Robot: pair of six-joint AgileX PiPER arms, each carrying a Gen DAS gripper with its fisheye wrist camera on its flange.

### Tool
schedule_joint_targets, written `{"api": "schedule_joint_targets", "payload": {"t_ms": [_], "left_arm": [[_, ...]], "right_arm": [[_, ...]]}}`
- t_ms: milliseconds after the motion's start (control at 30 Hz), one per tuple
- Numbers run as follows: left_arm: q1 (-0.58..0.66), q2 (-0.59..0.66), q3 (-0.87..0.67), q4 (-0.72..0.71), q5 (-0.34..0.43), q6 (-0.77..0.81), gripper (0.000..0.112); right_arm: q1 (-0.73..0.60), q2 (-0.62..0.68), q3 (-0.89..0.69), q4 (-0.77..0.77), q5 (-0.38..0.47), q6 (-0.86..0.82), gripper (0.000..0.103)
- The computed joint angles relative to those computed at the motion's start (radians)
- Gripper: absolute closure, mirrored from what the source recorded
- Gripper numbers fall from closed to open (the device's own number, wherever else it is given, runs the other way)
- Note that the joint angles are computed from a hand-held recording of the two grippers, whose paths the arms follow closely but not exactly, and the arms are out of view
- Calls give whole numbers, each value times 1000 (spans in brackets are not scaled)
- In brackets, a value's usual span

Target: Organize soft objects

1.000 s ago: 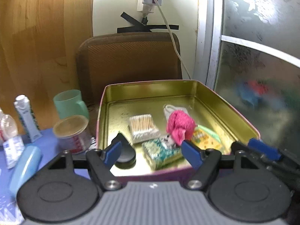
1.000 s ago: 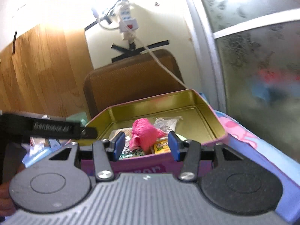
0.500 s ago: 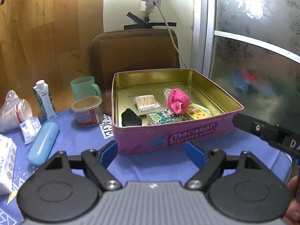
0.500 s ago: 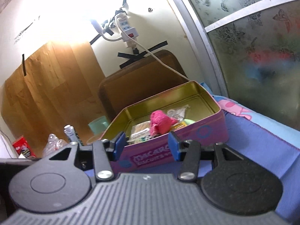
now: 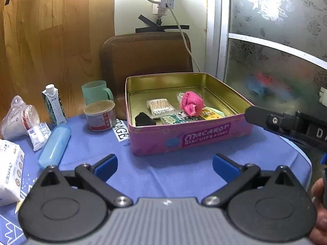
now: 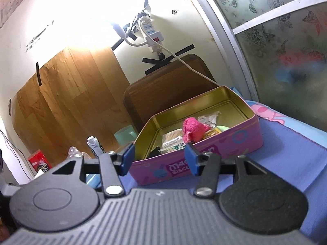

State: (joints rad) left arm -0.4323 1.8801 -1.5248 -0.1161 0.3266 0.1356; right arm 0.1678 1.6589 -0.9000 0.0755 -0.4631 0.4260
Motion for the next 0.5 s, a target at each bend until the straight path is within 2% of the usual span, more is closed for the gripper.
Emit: {"api": "schedule_joint_targets", "payload": {"t_ms": [333, 500], "left_arm": [[24, -10, 14, -139, 34, 100, 9], [23, -4, 9, -127, 48, 96, 9]], "right_arm": [[19, -7, 14, 49, -3, -32, 44], [15, -6, 12, 32, 1, -16, 44]]}}
